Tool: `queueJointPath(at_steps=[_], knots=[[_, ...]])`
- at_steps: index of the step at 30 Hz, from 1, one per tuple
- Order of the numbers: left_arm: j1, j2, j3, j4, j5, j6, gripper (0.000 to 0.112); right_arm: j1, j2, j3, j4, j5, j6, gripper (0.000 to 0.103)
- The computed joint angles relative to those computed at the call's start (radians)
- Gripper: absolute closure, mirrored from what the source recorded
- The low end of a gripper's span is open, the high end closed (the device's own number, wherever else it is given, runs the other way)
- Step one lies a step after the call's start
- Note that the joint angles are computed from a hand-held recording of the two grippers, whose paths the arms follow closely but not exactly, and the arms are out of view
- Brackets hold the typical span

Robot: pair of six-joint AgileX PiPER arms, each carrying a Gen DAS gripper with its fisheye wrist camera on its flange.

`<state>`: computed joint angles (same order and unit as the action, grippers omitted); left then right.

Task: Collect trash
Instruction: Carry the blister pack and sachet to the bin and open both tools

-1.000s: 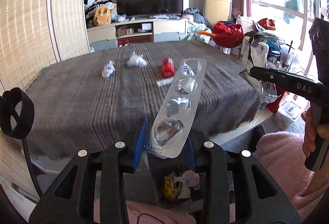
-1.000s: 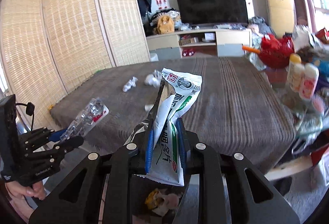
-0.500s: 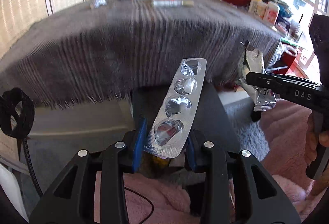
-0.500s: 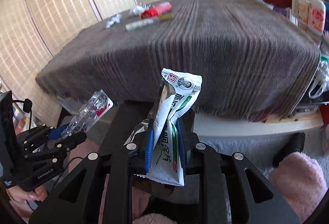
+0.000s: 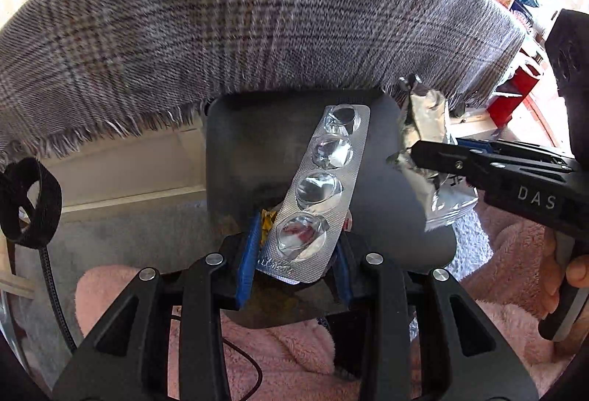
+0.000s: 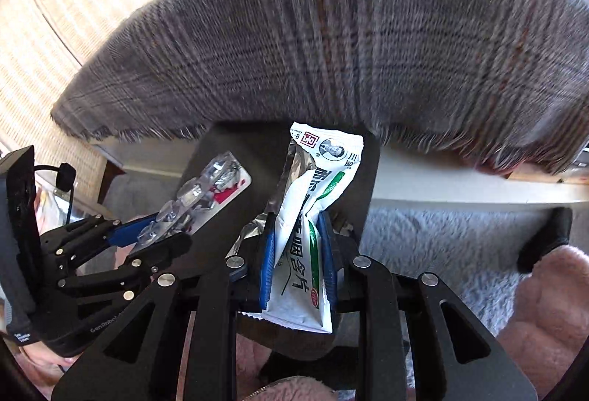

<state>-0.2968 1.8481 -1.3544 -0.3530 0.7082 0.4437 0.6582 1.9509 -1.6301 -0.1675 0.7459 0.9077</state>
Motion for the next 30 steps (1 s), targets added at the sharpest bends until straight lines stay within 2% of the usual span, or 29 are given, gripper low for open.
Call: queueJointPath(at_steps=[2, 4, 6, 8, 12, 17, 18, 19, 21, 26, 30], knots=[[-0.004, 0.018, -0.014, 0.0, 0.009, -0.002, 0.077, -0.012, 0.009, -0.003, 0.032, -0.018, -0.02, 0.076], [-0.003, 0.038, -0.032, -0.001, 0.026, -0.003, 0.076, -0.022, 0.01, 0.003, 0.056, -0.038, -0.033, 0.064], [-0.003, 0.044, -0.039, -0.001, 0.037, -0.012, 0.069, -0.029, 0.016, 0.002, 0.077, -0.055, -0.046, 0.054], [-0.002, 0.049, -0.045, 0.006, 0.04, -0.021, 0.064, -0.032, 0.018, -0.002, 0.08, -0.057, -0.043, 0.052], [0.005, 0.03, -0.039, 0.021, 0.035, -0.032, 0.044, -0.044, -0.001, 0.011, 0.077, -0.059, -0.03, 0.042], [0.015, -0.008, -0.038, 0.056, 0.032, -0.054, 0.031, -0.044, -0.041, 0.031, 0.027, -0.04, 0.003, 0.037], [0.017, -0.018, -0.038, 0.063, 0.034, -0.058, 0.027, -0.042, -0.054, 0.029, 0.004, -0.026, 0.018, 0.029], [0.021, -0.029, -0.04, 0.07, 0.035, -0.061, 0.025, -0.044, -0.068, 0.037, -0.019, -0.021, 0.034, 0.015], [0.03, -0.054, -0.052, 0.084, 0.036, -0.068, 0.018, -0.035, -0.087, 0.022, -0.096, 0.017, 0.087, 0.004], [0.071, -0.094, -0.104, 0.082, 0.066, -0.045, 0.017, -0.038, -0.12, -0.063, -0.175, 0.11, 0.078, 0.004], [0.069, -0.082, -0.191, 0.107, 0.093, -0.073, 0.017, -0.055, -0.081, -0.24, -0.202, 0.227, -0.004, 0.004]])
